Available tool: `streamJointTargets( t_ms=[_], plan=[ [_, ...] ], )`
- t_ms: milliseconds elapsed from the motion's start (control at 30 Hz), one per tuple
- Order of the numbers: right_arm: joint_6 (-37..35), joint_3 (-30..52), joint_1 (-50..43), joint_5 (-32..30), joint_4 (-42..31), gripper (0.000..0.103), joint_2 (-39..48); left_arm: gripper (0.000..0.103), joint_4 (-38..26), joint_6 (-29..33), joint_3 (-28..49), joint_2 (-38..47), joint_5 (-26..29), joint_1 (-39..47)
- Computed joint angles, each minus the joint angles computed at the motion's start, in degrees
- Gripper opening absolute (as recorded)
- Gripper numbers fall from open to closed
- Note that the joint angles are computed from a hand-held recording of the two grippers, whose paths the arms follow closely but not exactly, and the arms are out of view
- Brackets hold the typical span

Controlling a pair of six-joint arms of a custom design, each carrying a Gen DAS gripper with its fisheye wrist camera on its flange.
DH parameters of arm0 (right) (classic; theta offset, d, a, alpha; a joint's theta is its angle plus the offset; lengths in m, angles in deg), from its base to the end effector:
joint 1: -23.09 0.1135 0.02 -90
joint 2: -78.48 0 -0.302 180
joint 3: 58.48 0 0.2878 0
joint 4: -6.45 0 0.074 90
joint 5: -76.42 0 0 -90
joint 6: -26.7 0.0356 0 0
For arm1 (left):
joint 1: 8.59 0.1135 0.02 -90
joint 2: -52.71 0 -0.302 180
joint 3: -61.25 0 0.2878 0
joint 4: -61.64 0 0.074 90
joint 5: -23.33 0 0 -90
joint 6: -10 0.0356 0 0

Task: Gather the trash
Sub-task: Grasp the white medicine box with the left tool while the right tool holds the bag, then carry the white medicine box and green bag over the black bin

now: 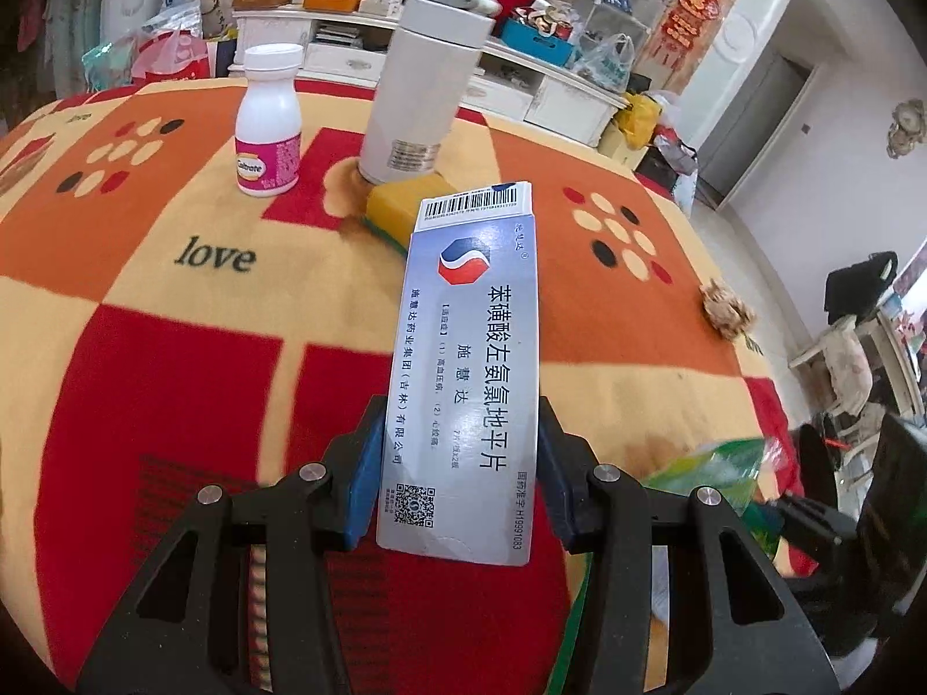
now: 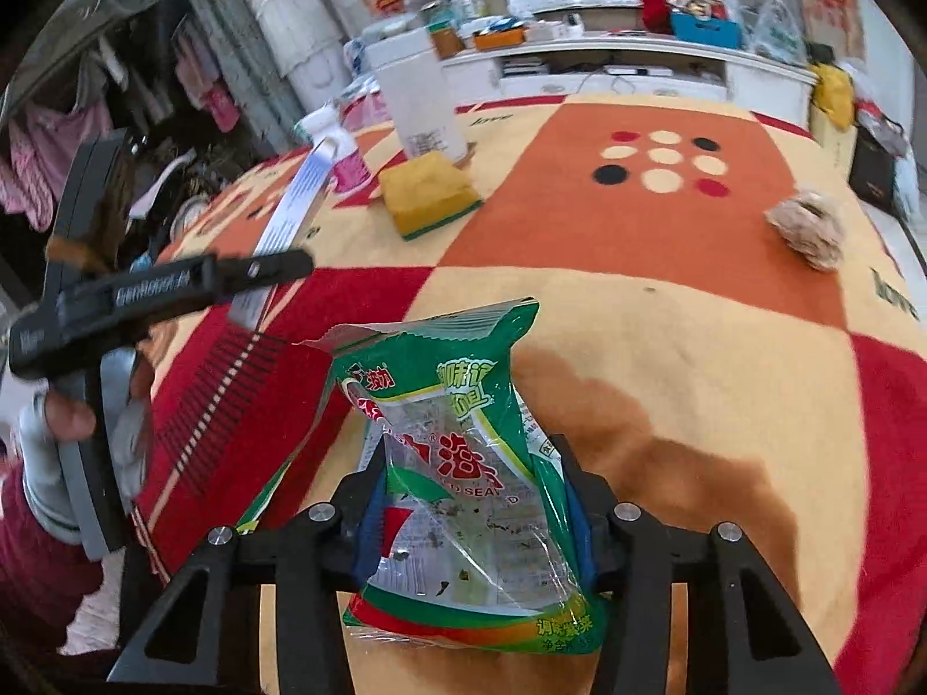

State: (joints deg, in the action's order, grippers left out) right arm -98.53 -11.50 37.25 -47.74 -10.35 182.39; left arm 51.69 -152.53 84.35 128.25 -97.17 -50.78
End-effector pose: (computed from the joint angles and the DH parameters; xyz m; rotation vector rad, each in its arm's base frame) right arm 0.2653 0.0875 0.0662 -1.2198 2.3724 0.7354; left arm 0.1370 -0.0998 0.0850 -0.7961 2.3117 -0.1460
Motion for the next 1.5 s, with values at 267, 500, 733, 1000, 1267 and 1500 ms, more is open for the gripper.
streamJointTargets(
  t_ms=[267, 500, 733, 1000, 1267, 1500],
  plan=[
    [-2.55, 0.73, -7.6, -2.68, -4.77, 0.048, -3.27, 0.045, -4.95, -7.23, 7.12, 6.93, -4.69, -10.6],
    [-5.62, 1.8, -13.65, -3.73, -7.85, 0.048, -3.71, 0.045, -6.34, -7.91, 13.23, 13.46, -5.04, -13.84],
    [-7.68, 3.52, -18.07, -3.71, -9.82, 0.048, -1.95, 0.046, -7.26, -6.65, 18.39, 17.88, -4.81, -14.99],
    [-10.2, 6.79, -23.64, -4.94, -13.35, 0.048, -0.82, 0.045, -6.89, -2.97, 23.67, 22.15, -3.98, -14.74],
    [-11.59, 10.7, -28.77, -5.31, -16.42, 0.048, 0.85, 0.045, -6.29, 0.78, 29.03, 26.52, -2.8, -14.37],
    [-12.44, 14.34, -32.99, -5.7, -18.6, 0.048, 2.69, 0.045, -5.09, 4.78, 33.78, 30.39, -0.95, -13.72]
  ],
)
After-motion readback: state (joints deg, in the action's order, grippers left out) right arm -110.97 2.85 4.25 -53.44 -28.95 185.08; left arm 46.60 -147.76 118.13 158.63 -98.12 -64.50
